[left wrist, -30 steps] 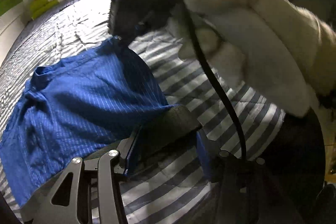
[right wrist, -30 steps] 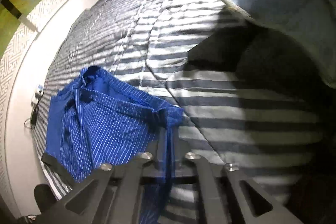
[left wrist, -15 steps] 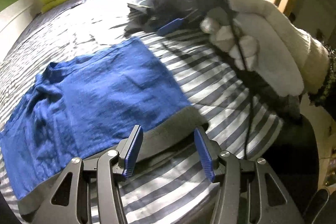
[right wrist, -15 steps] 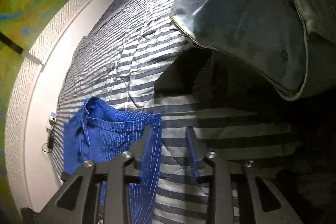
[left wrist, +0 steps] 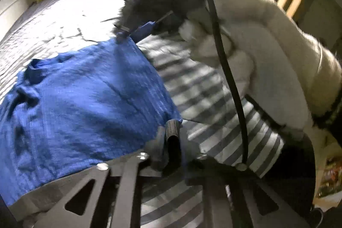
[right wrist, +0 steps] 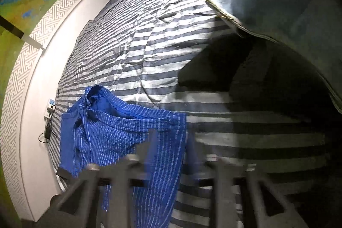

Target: Organize objects

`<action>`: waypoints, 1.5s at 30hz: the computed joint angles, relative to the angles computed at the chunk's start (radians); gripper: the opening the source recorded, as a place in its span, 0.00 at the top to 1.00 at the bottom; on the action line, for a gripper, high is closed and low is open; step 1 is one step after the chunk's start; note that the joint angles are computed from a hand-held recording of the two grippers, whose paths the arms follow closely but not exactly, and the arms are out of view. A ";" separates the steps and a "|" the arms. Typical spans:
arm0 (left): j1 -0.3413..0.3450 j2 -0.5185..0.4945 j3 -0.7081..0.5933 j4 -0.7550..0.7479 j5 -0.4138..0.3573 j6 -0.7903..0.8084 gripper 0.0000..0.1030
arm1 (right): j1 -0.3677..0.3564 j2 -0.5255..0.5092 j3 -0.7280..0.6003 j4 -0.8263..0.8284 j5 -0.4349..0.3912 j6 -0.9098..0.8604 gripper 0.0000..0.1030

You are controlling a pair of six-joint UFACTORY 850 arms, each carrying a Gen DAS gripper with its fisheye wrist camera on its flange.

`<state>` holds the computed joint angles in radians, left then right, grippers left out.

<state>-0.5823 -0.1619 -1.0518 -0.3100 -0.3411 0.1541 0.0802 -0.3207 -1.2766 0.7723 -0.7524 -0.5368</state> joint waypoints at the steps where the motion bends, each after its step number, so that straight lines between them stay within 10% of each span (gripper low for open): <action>1: 0.005 0.009 0.004 -0.003 0.004 0.003 0.93 | 0.003 0.004 0.001 -0.009 0.007 0.015 0.97; 12: 0.172 0.293 0.244 -0.314 0.051 0.170 0.96 | 0.091 0.112 -0.006 -0.006 0.068 0.119 0.97; 22: 0.453 0.502 0.428 -0.470 0.033 0.295 0.97 | 0.388 0.005 -0.236 -0.282 0.109 0.347 0.97; 33: 0.718 0.547 0.537 -0.700 -0.054 0.534 0.97 | 0.600 -0.300 -0.572 -0.551 0.021 0.574 0.97; 45: 0.796 0.517 0.555 -0.786 -0.088 0.654 0.96 | 0.654 -0.442 -0.725 -0.537 -0.048 0.525 0.95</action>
